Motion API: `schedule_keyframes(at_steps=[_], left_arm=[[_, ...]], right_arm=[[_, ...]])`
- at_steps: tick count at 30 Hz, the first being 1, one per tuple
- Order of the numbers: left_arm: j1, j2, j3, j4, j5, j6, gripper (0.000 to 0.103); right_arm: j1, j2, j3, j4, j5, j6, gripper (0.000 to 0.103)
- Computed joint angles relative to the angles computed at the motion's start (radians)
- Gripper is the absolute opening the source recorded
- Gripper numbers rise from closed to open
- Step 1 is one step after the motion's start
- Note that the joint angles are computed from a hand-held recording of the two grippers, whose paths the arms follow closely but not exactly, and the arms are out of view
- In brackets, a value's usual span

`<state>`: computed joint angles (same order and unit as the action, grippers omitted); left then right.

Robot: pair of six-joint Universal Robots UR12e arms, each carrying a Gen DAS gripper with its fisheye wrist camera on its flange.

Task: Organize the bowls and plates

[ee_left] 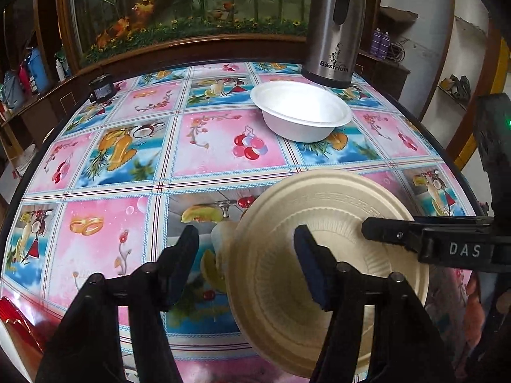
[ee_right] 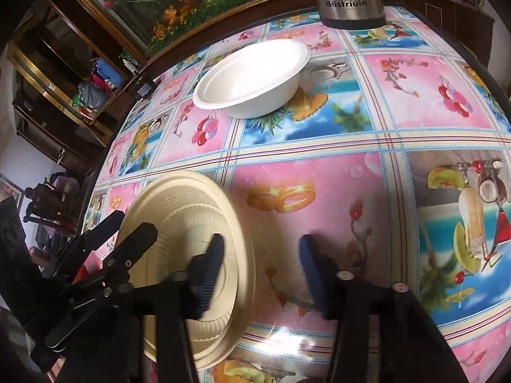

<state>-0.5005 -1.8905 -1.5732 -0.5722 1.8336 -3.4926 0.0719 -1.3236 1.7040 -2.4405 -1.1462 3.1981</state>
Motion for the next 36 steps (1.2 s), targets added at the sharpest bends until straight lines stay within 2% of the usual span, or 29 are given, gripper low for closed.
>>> schedule_keyframes(at_steps=[4,9,15,19,21,26,36], left_arm=[[0.006,0.001,-0.003,-0.001,-0.033,0.01,0.042],[0.014,0.003,-0.011,0.008,-0.086,0.022,0.033],[0.022,0.007,-0.025,0.037,-0.133,0.042,0.024],[0.034,0.008,-0.033,0.046,-0.175,0.036,0.013],[0.039,0.009,-0.037,0.054,-0.204,0.033,0.013],[0.039,0.008,-0.041,0.066,-0.217,0.04,0.013],[0.05,0.005,-0.04,0.053,-0.26,0.036,0.013]], right_arm=[[0.002,0.004,0.001,-0.009,0.0,0.005,0.022],[-0.001,0.011,0.002,-0.015,0.035,0.018,0.011],[-0.006,0.008,0.021,-0.061,0.054,0.06,0.01],[-0.017,0.003,0.044,-0.105,0.081,0.108,0.009],[-0.021,0.0,0.057,-0.13,0.088,0.132,0.009],[-0.027,-0.008,0.091,-0.209,0.097,0.207,0.009],[-0.017,0.002,0.097,-0.278,0.074,0.199,0.01]])
